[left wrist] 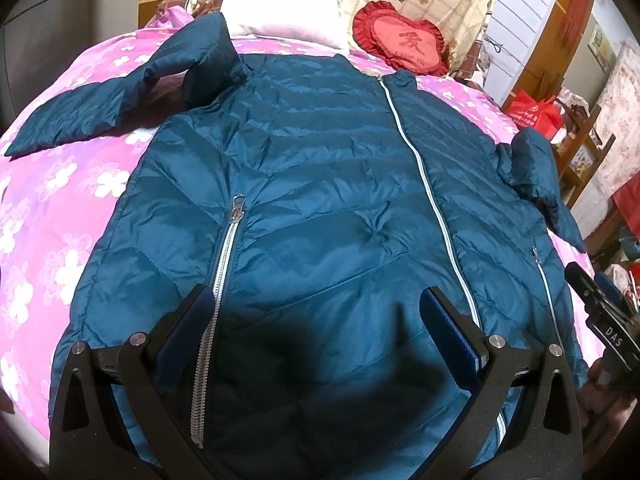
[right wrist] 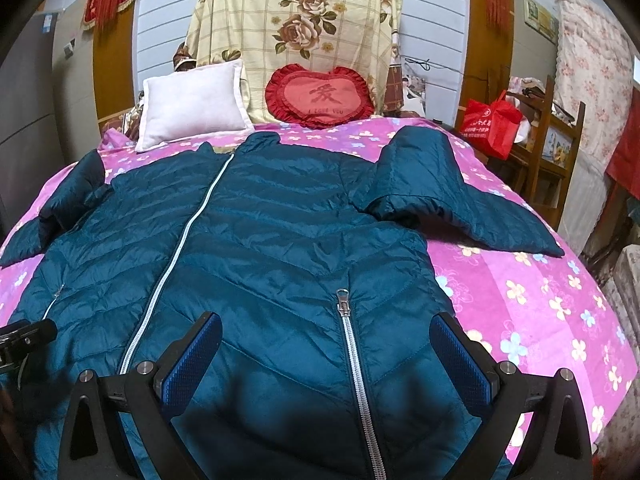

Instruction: Fold large clothes

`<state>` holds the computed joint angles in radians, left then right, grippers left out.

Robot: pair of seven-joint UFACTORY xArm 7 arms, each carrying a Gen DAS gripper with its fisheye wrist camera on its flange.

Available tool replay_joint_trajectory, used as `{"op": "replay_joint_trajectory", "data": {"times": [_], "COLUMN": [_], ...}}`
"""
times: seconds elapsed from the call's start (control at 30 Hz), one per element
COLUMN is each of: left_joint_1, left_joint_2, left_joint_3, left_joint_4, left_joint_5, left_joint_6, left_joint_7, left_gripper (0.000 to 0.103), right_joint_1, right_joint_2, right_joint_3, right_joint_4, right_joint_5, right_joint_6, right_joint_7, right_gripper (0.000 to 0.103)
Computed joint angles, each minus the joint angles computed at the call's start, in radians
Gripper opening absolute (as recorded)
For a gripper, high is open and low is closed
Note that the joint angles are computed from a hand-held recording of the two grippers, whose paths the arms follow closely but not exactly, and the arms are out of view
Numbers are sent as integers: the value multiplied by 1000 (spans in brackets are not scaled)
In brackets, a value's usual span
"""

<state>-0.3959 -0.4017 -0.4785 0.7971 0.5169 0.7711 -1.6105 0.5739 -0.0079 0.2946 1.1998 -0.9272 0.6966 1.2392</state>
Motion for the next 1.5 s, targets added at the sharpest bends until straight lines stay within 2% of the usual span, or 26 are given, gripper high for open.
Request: {"op": "replay_joint_trajectory", "data": {"times": [0.47, 0.73, 1.03, 1.13, 1.2, 1.3, 1.4, 1.5], "left_joint_1": [-3, -2, 0, 15, 42, 78, 117, 190], "left_joint_2": [-2, -1, -15, -46, -92, -185, -277, -358], "left_joint_3": [2, -1, -6, -2, -2, 42, 140, 195], "left_joint_4": [-2, -1, -1, -9, -15, -42, -91, -139], "left_joint_5": [-9, -3, 20, 46, 71, 56, 8, 4], "left_joint_6": [11, 14, 52, 71, 115, 165, 161, 197], "left_joint_7": [-1, -1, -15, -6, -5, 39, 142, 218], "left_gripper": [103, 103, 103, 103, 103, 103, 103, 103], "right_joint_1": [5, -2, -9, -17, -20, -20, -16, -15], "right_joint_2": [5, -20, -19, -23, -19, -8, -3, -6], "right_joint_3": [-1, 5, 4, 3, 4, 0, 0, -3], "right_joint_4": [6, -11, -11, -18, -18, -12, -7, -11], "right_joint_5": [24, 20, 58, 59, 60, 68, 59, 58], "right_joint_6": [44, 35, 53, 39, 32, 13, 6, 0], "right_joint_7": [-17, -8, -30, -25, -24, -28, -30, -31], "right_gripper": [103, 103, 103, 103, 103, 103, 103, 103]}}
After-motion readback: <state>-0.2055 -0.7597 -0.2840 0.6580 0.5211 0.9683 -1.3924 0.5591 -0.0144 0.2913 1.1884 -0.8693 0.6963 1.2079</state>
